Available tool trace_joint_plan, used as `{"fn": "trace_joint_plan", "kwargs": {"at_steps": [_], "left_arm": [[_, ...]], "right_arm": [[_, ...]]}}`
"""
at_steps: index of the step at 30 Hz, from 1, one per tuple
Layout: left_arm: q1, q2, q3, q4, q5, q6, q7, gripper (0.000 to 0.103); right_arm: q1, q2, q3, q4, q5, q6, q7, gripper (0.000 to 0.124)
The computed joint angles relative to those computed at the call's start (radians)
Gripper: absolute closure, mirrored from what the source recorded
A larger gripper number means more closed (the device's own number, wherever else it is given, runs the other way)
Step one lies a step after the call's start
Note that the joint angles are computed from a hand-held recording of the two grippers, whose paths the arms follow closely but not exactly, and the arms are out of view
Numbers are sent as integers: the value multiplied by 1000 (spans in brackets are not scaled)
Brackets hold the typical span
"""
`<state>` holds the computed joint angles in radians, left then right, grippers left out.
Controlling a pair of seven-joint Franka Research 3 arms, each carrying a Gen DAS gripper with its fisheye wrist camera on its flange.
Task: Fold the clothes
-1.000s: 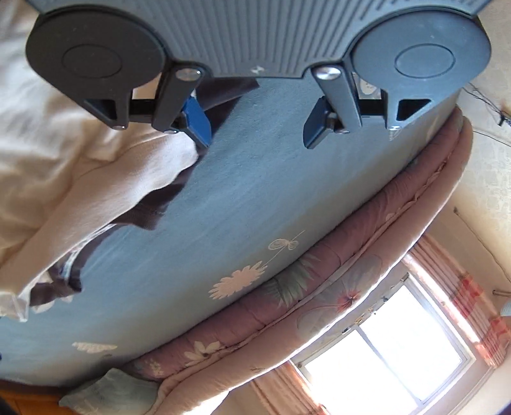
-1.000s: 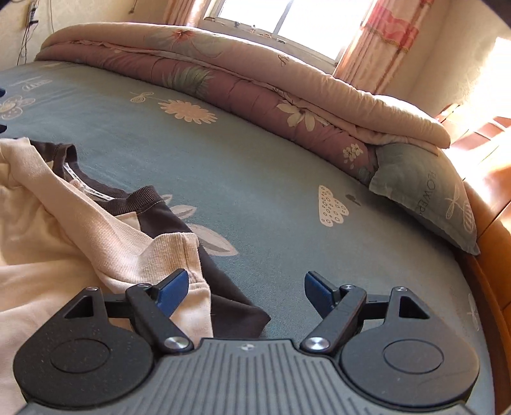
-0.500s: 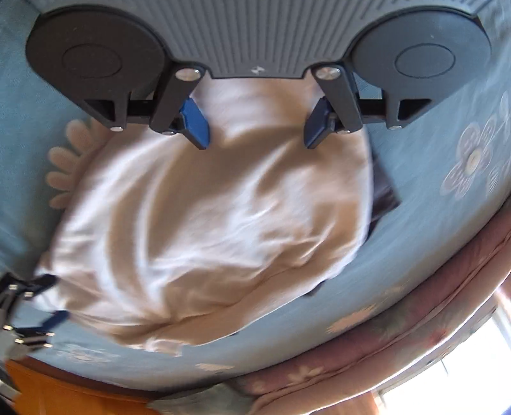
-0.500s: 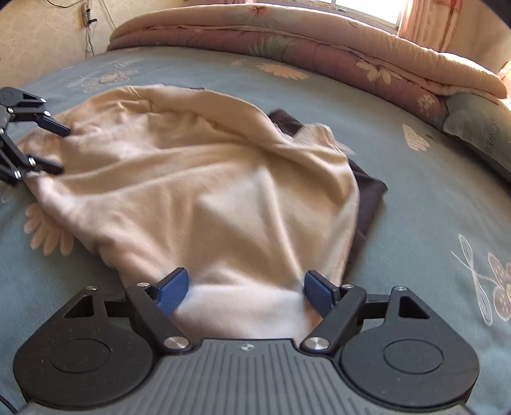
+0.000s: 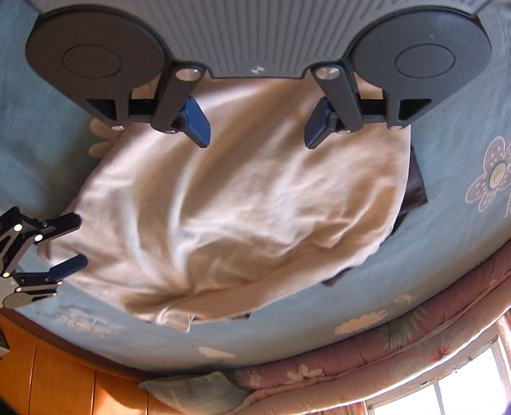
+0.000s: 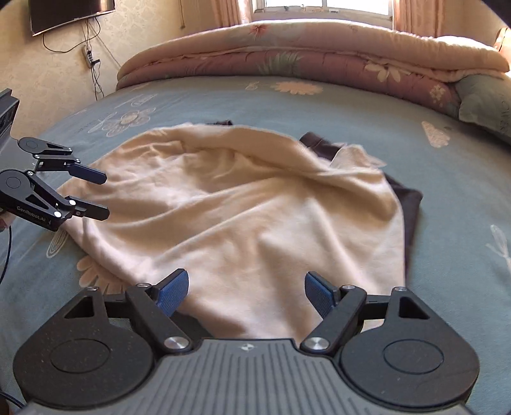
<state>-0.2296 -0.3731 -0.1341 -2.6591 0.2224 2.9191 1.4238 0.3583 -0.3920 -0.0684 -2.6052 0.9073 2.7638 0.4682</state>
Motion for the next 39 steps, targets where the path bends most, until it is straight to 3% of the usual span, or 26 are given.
{"fn": "trace_joint_plan", "kwargs": {"at_steps": [1, 3, 4, 6, 8, 9, 11, 13, 15, 17, 18, 21, 25, 27, 28, 30, 31, 33, 35, 37, 39], "left_arm": [[-11, -14, 20, -14, -32, -19, 6, 33], [-76, -53, 115, -37, -153, -43, 56, 33], [-71, -60, 120, -28, -164, -54, 55, 36], [-85, -55, 144, -1, -209, -40, 87, 36], [-180, -7, 229, 59, -332, 1, 184, 35], [-194, 27, 239, 92, -367, 29, 208, 34], [-166, 103, 209, 156, -385, 94, 212, 35], [-88, 163, 147, 208, -353, 137, 158, 37], [-43, 214, 136, 257, -359, 142, 121, 49], [-12, 261, 141, 302, -406, 122, 112, 69], [1, 277, 139, 316, -426, 108, 120, 70], [25, 325, 137, 361, -524, 43, 209, 70], [47, 370, 108, 412, -870, -30, 470, 70], [71, 392, 85, 439, -948, -73, 542, 70], [81, 396, 72, 440, -929, -66, 533, 71], [100, 386, 45, 425, -891, -28, 501, 90], [109, 376, 32, 408, -853, 7, 467, 94], [122, 349, 15, 371, -832, 66, 441, 94], [127, 329, 17, 350, -833, 70, 437, 94], [137, 320, 20, 336, -739, 57, 373, 94], [126, 322, 28, 337, -753, 68, 386, 93]], "right_arm": [[-23, -4, 14, -18, -41, 2, 22, 40], [-47, -30, 6, -40, -88, -14, 34, 40], [-55, -46, -5, -47, -103, -27, 31, 40], [-54, -54, -39, -23, -93, -54, 17, 40], [-39, -22, -68, 38, -44, -69, -14, 40], [-30, 12, -74, 80, -12, -64, -36, 40], [-20, 101, -68, 175, 57, -34, -83, 39], [-34, 189, -45, 261, 94, -3, -81, 39], [-55, 255, -36, 329, 139, -22, -90, 39], [-78, 292, -22, 364, 177, -29, -110, 39], [-90, 300, -13, 369, 193, -29, -131, 39], [-125, 326, 15, 386, 235, -31, -190, 40], [-161, 382, 45, 436, 267, -25, -199, 40], [-181, 409, 53, 468, 307, -48, -186, 40], [-190, 420, 57, 481, 325, -54, -181, 40], [-199, 423, 70, 483, 351, -43, -196, 40], [-202, 423, 76, 481, 359, -36, -204, 41], [-201, 422, 84, 475, 357, -8, -213, 42], [-202, 425, 87, 478, 351, 8, -211, 43], [-209, 437, 84, 492, 323, 3, -180, 52], [-223, 465, 78, 524, 277, -39, -115, 75]]}}
